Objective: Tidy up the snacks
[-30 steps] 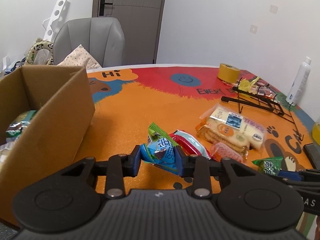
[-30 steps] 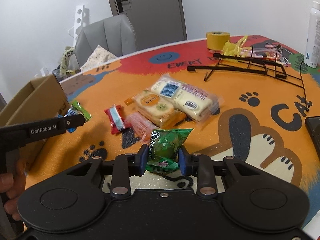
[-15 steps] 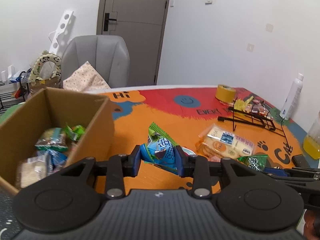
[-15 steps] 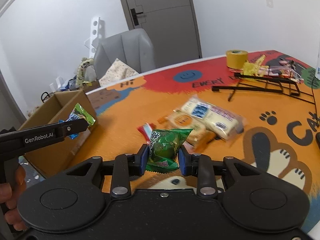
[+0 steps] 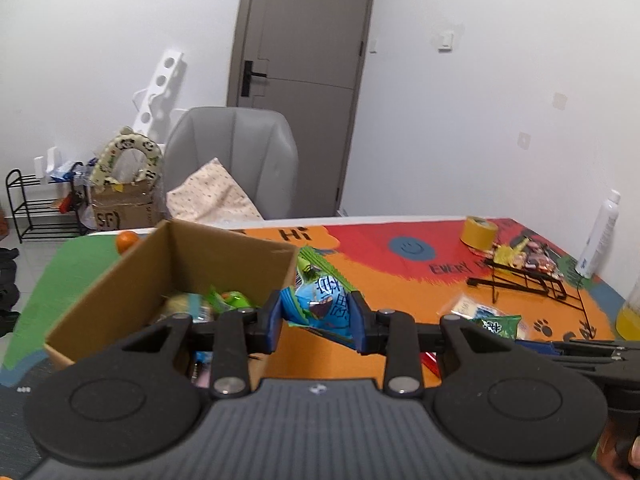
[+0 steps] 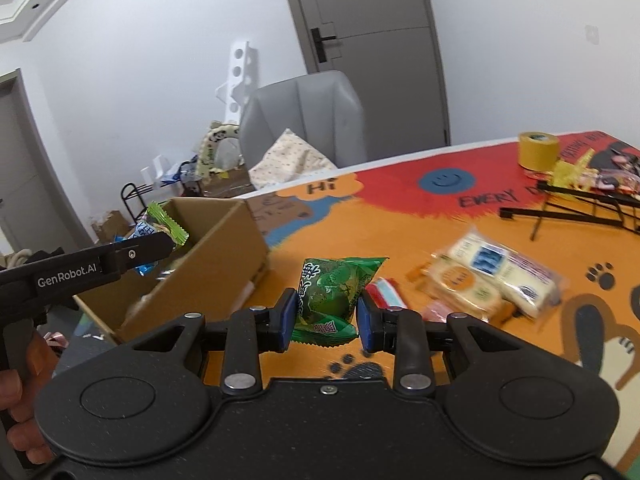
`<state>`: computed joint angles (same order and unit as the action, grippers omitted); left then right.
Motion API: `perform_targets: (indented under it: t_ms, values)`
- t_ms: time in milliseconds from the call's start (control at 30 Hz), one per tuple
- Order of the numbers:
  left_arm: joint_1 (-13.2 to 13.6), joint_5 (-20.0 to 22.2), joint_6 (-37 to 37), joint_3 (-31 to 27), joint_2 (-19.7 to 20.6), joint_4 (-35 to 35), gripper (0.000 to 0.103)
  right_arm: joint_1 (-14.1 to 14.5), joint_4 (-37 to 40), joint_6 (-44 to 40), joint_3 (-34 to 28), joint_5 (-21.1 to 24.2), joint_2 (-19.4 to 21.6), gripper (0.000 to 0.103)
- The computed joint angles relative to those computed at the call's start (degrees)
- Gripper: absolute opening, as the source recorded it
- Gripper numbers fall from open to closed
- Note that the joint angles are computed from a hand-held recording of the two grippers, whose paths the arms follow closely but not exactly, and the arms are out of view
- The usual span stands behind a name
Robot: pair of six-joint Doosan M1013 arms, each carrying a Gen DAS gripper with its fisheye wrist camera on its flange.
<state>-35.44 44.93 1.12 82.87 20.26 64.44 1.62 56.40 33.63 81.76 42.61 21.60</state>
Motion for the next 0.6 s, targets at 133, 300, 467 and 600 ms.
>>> perform_targets:
  t_ms: [133,300,467,600]
  values:
    - [0.31,0.94,-2.20,1.22,-1.01,1.41,0.032,0.86,0.88,-0.88,-0.45,0.46,0.07,0.030]
    - [0.77,2.04,-4.05,2.64,-2.26,2.36,0.031,1.82,1.78,-1.89,-0.88,0.87,0.00,0.030]
    - [1.24,3.12,-5.70,3.71,-3.23,3.43,0.031,2.80,1.69,-1.99,-1.44,1.13,0.18,0.030]
    - [1.75,3.59,-6.37,4.41,-3.82,3.35,0.031,3.30,2.16,-2.44,-1.76,1.25,0.27,0.030]
